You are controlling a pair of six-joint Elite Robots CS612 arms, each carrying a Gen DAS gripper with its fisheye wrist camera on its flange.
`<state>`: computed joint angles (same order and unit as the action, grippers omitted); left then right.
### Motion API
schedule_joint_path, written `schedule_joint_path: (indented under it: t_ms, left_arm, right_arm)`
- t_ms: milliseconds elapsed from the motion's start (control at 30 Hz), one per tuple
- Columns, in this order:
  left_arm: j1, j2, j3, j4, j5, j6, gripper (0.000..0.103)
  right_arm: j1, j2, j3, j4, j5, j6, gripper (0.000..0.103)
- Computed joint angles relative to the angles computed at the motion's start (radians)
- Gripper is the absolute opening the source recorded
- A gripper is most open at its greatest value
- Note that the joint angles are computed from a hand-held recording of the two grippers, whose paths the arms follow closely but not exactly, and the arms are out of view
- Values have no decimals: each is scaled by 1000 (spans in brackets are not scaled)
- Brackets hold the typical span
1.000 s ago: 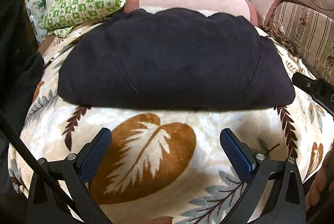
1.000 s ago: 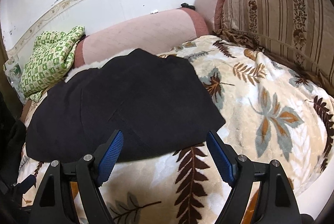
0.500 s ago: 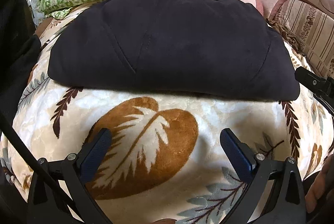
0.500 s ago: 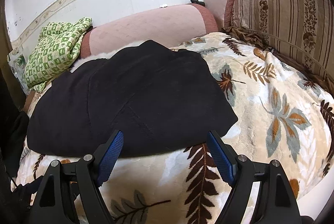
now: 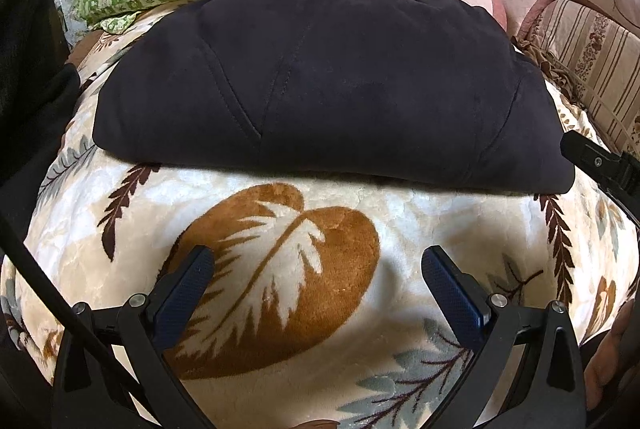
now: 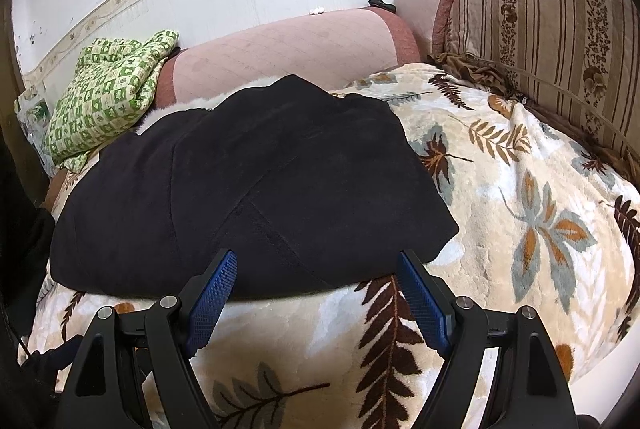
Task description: Fold large clothes
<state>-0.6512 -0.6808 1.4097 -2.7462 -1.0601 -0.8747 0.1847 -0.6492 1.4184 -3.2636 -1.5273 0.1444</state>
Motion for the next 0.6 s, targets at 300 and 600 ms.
schedule_joint_path:
  t_ms: [300,600]
  left_arm:
    - [-4,-2,3,-10,6,6,103]
    - [-5,3,-3,-15,-3,9,103]
  right_arm:
    - [2,0,1,0,-5,-5,85]
    - [5,1,-1,0,-1,-16,85]
